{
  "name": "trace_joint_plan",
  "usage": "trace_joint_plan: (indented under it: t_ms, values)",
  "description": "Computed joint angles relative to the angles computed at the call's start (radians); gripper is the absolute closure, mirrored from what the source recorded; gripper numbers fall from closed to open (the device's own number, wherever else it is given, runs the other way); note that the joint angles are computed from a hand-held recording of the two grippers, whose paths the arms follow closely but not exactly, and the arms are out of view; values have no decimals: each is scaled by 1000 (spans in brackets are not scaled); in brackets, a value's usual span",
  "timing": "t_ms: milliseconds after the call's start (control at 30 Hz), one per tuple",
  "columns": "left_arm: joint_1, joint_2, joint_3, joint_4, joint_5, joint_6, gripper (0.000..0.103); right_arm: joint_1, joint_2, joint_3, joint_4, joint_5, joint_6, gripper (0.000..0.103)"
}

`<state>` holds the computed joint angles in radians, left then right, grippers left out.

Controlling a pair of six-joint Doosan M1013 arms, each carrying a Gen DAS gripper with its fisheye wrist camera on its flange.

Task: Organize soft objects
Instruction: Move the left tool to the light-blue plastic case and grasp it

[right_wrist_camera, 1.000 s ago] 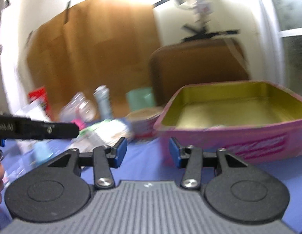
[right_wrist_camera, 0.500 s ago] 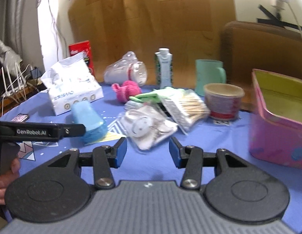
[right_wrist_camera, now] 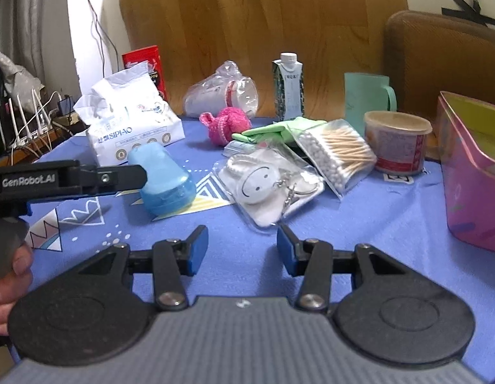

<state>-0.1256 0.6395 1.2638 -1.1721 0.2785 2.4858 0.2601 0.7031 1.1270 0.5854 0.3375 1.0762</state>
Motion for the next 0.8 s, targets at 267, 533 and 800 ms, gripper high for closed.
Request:
trace_joint_plan:
  t_ms: [267,533,800]
  values:
    - [7,-2,9,-115,11,86,30,5,1,-3,-40,0,22,53]
    - [8,-8,24,-209,-6,161,30,2,3,-5,42,13,-83,52]
    - [6,-18,48,-382,-56,287,30,3,40,-80,132,116,-313,35]
